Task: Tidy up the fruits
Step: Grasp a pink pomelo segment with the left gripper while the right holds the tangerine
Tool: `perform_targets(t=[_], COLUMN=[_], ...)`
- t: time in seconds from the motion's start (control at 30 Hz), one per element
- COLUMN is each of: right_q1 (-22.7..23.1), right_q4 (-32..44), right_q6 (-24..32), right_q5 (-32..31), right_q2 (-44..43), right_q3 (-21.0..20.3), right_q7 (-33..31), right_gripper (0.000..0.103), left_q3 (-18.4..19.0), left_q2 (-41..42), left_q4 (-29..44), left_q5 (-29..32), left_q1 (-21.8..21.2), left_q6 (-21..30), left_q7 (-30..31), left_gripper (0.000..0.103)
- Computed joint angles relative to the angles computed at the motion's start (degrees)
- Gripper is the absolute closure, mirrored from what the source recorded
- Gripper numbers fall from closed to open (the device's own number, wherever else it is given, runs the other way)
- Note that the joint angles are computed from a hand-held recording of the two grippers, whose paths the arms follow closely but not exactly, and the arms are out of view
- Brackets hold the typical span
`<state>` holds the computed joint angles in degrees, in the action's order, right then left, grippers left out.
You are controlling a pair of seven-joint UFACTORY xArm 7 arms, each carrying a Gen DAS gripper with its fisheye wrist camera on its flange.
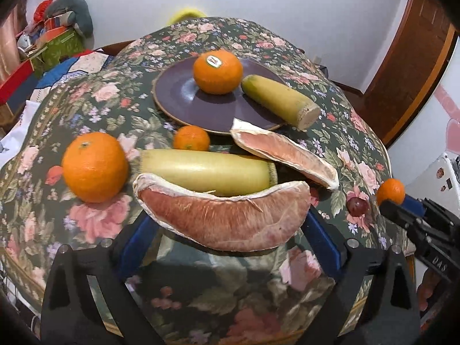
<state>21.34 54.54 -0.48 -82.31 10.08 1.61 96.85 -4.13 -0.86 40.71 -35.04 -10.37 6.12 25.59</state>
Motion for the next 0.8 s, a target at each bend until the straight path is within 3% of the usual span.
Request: perform_targets(t=[0.53,0.67,0.8], right_q1=[4.0,4.8,5.2], right_q4=[7.3,10.6,13.3], right_q6=[1.3,1.5,1.7], right_q5=[7.7,14.1,20.1], right_q2=[2.9,5.4,7.5], right_q3=[-0.9,-1.0,-0.8], right_q7=[-8.7,-16.1,-23.3], right_gripper=[0.069,0.069,0.069], left_q3=[5.1,5.2,3.3], left_q2=[-3.3,-1.4,1.5], left_q4=[1.8,5.0,8.6], left_q5=[-7.9,-13.9,-15.5], left_q1=[-1.4,-0.8,1.9], left_q6=[-1.4,-0.2,0.9], left_q7=[11.8,17.7,19.9], left_gripper=[0.005,0.005,0.005])
